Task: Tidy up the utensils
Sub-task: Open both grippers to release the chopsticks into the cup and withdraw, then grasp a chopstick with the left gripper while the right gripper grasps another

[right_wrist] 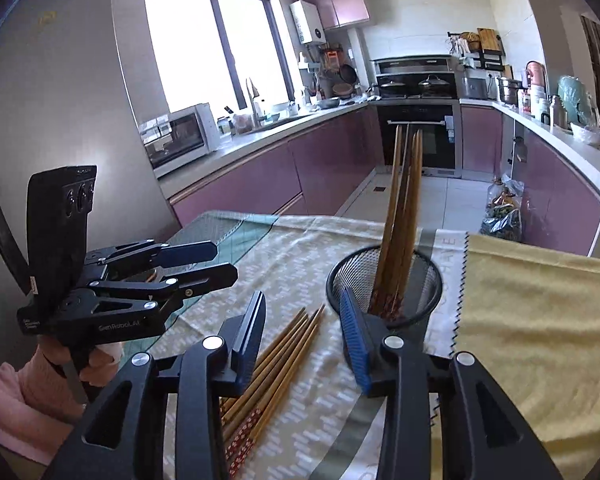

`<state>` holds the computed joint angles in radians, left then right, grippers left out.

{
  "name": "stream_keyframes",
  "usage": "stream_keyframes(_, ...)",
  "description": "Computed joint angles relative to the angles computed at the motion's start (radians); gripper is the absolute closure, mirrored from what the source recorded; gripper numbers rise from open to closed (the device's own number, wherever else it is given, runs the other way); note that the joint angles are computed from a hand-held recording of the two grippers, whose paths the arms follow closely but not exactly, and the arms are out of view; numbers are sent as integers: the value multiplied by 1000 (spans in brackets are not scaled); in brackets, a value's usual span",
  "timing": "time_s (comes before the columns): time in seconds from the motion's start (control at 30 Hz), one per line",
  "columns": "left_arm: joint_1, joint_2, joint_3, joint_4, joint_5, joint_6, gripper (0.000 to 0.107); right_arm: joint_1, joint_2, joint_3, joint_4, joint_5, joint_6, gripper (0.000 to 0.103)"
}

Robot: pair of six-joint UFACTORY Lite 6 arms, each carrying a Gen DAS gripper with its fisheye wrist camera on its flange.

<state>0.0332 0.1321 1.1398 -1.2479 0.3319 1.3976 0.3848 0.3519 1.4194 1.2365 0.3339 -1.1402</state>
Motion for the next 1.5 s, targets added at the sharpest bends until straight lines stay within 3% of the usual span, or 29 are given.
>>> stream_keyframes(0.43, 29, 59, -207, -211, -84, 271, 53, 90, 150, -17, -146, -49, 224, 66)
stream_keyframes(1.03, -21, 112, -196, -152, -109, 201, 49, 141, 174, 13, -472, -89, 543, 67)
stream_keyframes(1.37, -37, 122, -183, -74, -137, 130, 50, 162, 198, 60, -769, -87, 836, 79)
stream_keyframes(1.5, -51, 128, -183, 1, -168, 56, 55, 157, 200, 66, -783, -76, 850, 80)
